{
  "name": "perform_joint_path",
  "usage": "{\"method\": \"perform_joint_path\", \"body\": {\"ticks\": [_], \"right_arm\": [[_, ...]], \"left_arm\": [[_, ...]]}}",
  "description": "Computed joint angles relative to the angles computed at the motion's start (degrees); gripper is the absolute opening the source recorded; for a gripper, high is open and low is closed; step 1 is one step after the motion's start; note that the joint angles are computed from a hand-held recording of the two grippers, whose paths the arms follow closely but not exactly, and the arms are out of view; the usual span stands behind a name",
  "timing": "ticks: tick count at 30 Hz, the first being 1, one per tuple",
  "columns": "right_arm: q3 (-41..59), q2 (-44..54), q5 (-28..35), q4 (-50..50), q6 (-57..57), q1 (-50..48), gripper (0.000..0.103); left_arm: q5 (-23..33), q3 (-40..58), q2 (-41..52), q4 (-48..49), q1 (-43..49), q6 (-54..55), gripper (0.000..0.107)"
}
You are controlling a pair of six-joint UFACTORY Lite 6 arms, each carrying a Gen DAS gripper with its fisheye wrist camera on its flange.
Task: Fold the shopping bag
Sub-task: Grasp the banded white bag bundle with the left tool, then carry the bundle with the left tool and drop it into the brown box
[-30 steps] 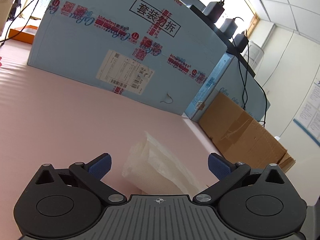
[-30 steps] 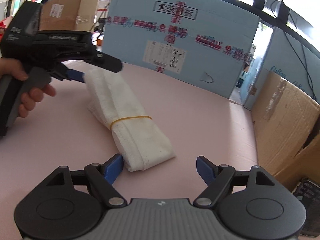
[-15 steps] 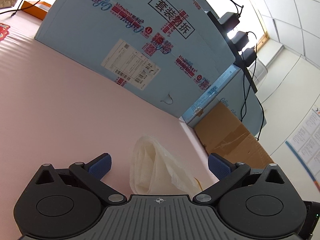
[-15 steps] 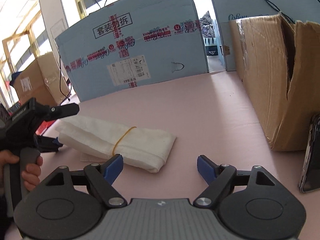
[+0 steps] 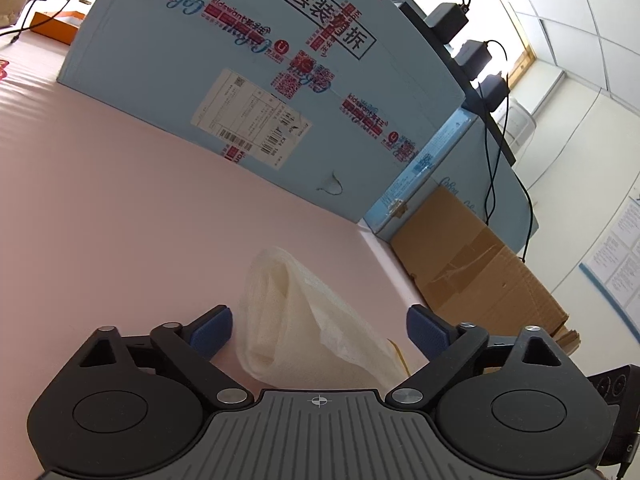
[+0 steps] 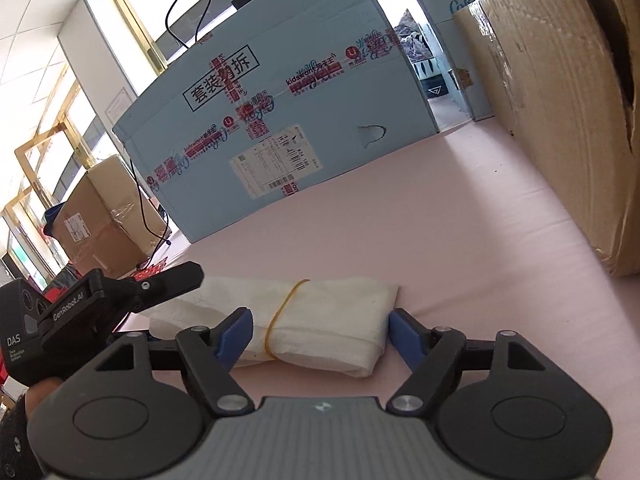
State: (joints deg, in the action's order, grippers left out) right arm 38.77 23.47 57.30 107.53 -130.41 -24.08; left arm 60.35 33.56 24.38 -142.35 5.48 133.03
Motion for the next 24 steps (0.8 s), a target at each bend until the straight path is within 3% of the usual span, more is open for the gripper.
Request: {"method": "perform_joint_path", "body": {"ticks": [4,10,20,24], "right_arm": [[-0.58,0.03,-0.07,1.90,-0.35,-0.43,0.056],[-0.29,1.39,1.30,2.49,0.81,-2.16,0.030],[-7.52,-4.79,16.05,-0.19,-8.95,-11.64,0.028],[-6.13,-9.05,21.83,-5.84,-4.83,-18.98,0.029]], "left_arm": [[-0.37,0.80,0.83,1.10,0.09,-0.89,0.048],[-0.32,-1.77,-1.82,-2.76,-1.72,2.53,0.041],[4.80,-14.57,-19.59,-12.03,-7.90,6.35,0.041],[2.29,-15.25,-28.36,-17.03,-15.08,8.17,0.041]]}}
